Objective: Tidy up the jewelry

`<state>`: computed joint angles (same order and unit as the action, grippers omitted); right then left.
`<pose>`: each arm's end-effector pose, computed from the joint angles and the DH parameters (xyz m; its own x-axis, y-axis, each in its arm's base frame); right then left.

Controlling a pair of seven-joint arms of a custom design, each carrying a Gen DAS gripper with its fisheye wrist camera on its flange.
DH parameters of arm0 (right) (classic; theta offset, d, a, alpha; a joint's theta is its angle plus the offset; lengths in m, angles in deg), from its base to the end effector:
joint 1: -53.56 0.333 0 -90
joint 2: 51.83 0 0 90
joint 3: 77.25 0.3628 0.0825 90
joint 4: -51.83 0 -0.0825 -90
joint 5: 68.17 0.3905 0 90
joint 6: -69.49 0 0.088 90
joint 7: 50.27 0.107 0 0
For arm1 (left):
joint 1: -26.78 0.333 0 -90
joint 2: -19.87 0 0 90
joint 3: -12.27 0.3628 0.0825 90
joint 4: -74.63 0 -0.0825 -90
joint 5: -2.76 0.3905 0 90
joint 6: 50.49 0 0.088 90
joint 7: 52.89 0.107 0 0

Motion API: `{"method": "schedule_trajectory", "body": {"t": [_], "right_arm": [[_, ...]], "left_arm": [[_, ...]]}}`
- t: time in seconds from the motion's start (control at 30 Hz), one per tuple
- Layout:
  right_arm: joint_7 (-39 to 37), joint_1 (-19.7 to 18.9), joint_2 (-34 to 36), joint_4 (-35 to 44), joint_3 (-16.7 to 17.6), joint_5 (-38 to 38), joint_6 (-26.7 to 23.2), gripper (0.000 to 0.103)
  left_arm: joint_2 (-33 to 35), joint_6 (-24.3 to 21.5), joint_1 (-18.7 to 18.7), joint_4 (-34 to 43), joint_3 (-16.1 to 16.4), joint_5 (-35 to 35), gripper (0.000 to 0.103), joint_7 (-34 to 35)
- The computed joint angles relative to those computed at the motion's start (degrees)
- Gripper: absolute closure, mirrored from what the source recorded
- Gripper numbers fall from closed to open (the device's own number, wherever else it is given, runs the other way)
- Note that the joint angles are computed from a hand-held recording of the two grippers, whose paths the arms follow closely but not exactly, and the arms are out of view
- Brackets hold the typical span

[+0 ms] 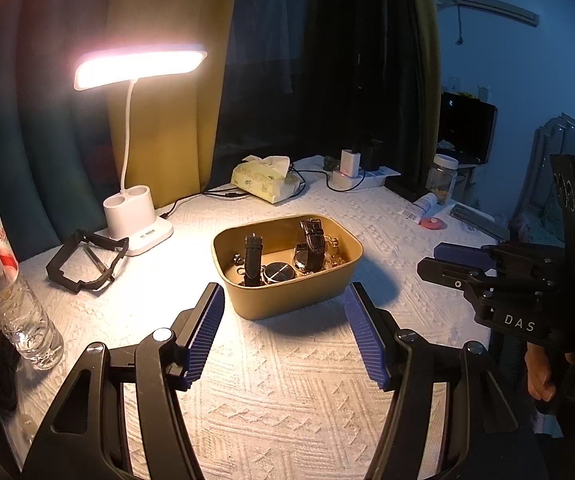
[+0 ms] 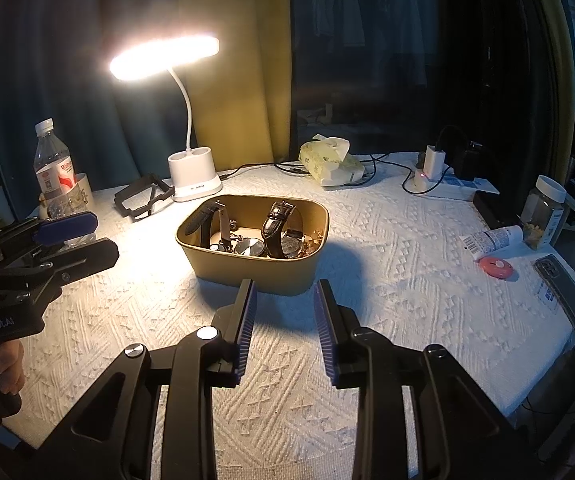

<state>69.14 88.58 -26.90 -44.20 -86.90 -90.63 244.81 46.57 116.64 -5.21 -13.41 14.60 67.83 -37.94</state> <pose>0.6443 0.3649 0.5026 0.3548 -0.9349 -0.0121 -0.5358 -0.1927 -0.8220 0.6200 -0.4250 0.5026 -0.2520 -0.9669 0.0405 -0.4827 0.0893 -0.8712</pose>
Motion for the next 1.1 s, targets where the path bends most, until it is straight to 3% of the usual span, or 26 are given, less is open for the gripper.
{"method": "schedule_trajectory", "body": {"t": [0.53,1.1], "right_arm": [[-1.22,-0.57,0.75,1.03,0.82,1.3,-0.42,0.073],[-2.55,-1.39,1.44,1.73,1.82,2.64,-0.78,0.073]], "left_arm": [[0.26,-2.62,-0.07,0.57,-0.48,-0.02,0.037,0.25],[0.6,-2.09,0.57,0.92,-0.98,-0.92,0.037,1.27]]}}
